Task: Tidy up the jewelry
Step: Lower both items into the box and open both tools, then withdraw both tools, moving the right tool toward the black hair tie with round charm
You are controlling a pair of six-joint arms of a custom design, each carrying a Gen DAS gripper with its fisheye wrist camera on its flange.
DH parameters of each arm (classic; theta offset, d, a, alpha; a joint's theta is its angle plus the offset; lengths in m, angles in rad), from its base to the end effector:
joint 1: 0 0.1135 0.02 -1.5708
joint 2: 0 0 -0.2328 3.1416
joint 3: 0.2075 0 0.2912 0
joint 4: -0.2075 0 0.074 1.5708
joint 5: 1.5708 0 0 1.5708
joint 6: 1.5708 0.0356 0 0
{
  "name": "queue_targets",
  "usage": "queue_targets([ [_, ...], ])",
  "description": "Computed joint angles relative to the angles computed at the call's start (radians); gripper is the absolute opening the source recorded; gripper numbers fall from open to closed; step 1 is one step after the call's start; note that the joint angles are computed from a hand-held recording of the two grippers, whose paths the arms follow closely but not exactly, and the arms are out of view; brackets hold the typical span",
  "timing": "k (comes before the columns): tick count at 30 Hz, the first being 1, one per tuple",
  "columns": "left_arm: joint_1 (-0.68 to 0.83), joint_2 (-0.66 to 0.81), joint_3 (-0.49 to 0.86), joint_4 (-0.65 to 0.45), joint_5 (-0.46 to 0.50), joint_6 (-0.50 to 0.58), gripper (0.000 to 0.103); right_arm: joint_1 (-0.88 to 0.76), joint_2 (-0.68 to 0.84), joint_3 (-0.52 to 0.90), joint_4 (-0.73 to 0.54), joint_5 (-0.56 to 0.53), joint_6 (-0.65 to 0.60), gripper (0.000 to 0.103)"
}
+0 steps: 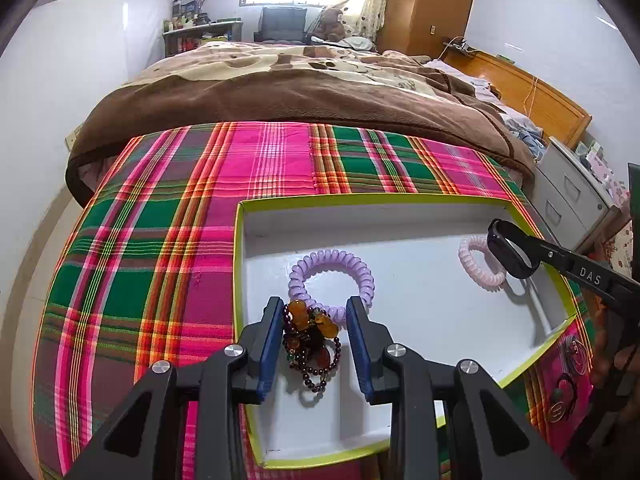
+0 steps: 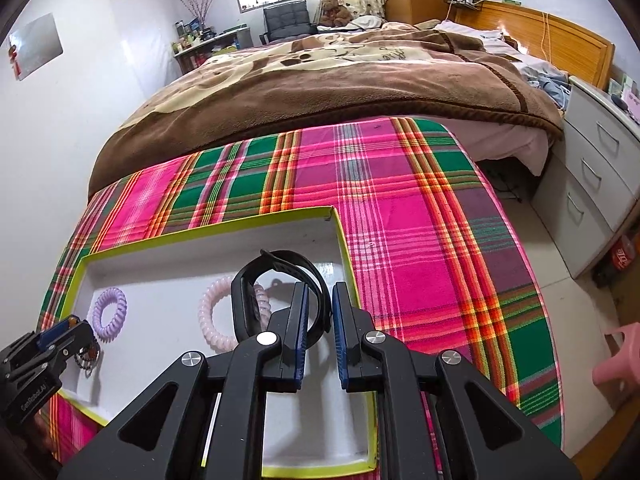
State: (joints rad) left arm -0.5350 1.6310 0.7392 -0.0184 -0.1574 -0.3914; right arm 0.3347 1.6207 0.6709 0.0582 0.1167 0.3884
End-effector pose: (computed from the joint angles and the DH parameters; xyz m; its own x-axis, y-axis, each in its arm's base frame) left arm 0.2838 -0.1617 0.0756 -0.7884 0.0293 -0.6144 0.1299 0.9843 -0.1197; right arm 0.2988 0.0995 0.0641 -0.7776 0.1278 -0.6157 0.0403 0.9872 0.1540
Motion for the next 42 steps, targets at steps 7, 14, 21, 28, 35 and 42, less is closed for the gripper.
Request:
queue_targets([
  [7,-0.016,-0.045,-0.024,-0.006,-0.001,-0.004,0.039,0.010,-0.015,-0.014,0.002,0.000,-0.004,0.016],
  [14,-0.041,-0.106,-0.049,-0.031,-0.014,-0.016,0.039,0.037,-0.076,-0.050,0.004,0.017,-0.019,0.018],
  [21,-0.082,-0.210,-0.097,-0.073,-0.045,-0.036,0.040,0.056,-0.158,-0.103,-0.004,0.020,-0.019,0.018],
  [28,-0.128,-0.379,-0.190,-0.127,-0.092,-0.074,0.040,0.080,-0.300,-0.199,-0.019,0.018,-0.020,0.018],
  [35,-0.182,-0.585,-0.311,-0.196,-0.144,-0.132,0.040,0.110,-0.499,-0.327,-0.052,0.009,-0.012,0.057],
  [42,-0.233,-0.742,-0.424,-0.269,-0.174,-0.200,0.041,0.151,-0.723,-0.453,-0.149,0.044,-0.009,0.057],
])
